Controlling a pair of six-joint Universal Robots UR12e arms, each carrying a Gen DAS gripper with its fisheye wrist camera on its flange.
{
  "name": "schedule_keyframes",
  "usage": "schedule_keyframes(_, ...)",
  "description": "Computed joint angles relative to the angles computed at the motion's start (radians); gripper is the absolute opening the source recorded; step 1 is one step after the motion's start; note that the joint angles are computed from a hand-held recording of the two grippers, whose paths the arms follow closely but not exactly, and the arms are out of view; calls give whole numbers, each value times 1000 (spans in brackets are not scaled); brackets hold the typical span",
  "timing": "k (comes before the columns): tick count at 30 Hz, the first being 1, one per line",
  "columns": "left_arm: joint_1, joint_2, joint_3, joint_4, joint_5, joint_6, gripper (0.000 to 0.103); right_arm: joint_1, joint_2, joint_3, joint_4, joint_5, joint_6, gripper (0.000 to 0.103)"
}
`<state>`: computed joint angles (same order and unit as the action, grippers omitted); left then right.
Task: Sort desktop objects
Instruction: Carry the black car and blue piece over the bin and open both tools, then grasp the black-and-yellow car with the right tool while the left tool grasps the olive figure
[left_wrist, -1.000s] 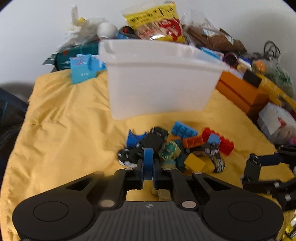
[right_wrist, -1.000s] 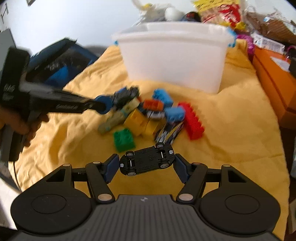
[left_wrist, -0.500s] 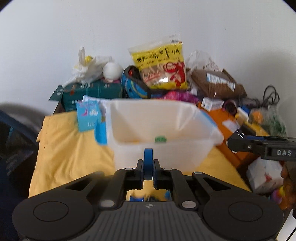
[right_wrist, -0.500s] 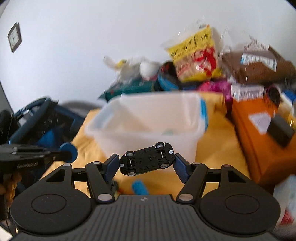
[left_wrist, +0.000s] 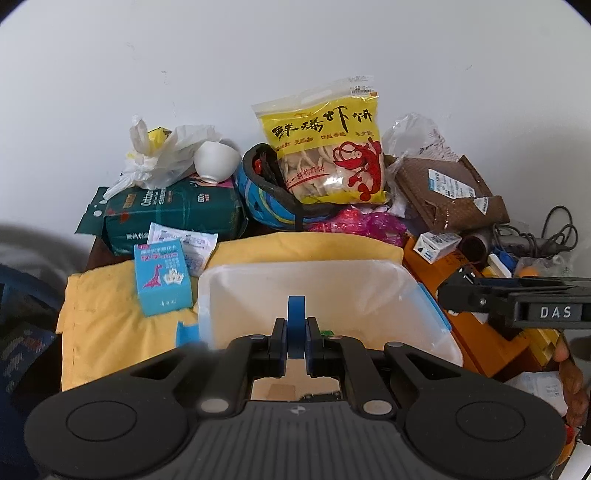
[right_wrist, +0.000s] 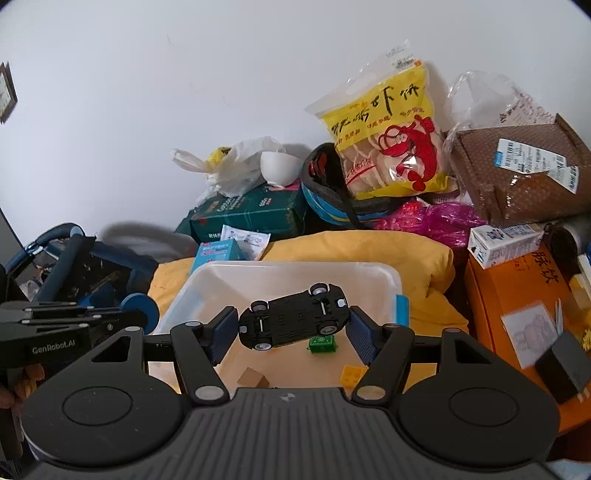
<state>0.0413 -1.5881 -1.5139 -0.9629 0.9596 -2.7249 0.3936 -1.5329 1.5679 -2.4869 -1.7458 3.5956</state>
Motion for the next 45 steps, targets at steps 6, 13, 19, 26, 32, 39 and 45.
schedule_keyframes(6,-26,-44,59,-60,37,9,11,-23,26,-37,97,43,20,67)
schedule_keyframes(13,-48,-66,84,-59,79,-9,41,-37,61,-86,191,69,26,71)
schedule_keyframes(19,-21,-25,15,-10,72,-15,51,-25,49,-63,150,32,9,78)
schedule_keyframes(26,91,148,-250,87,-40,113,52,52,-58,120,-60,-26,-39,81)
schedule_keyframes(32,126,249,-406,14,51,192,51,142,-95,235,48,-65,-6,64)
schedule_keyframes(39,94,254,-454,11,96,229,49,174,-67,258,92,-59,71,51)
schedule_keyframes(45,70,241,-453,22,86,238,48,188,-38,248,85,-111,96,50)
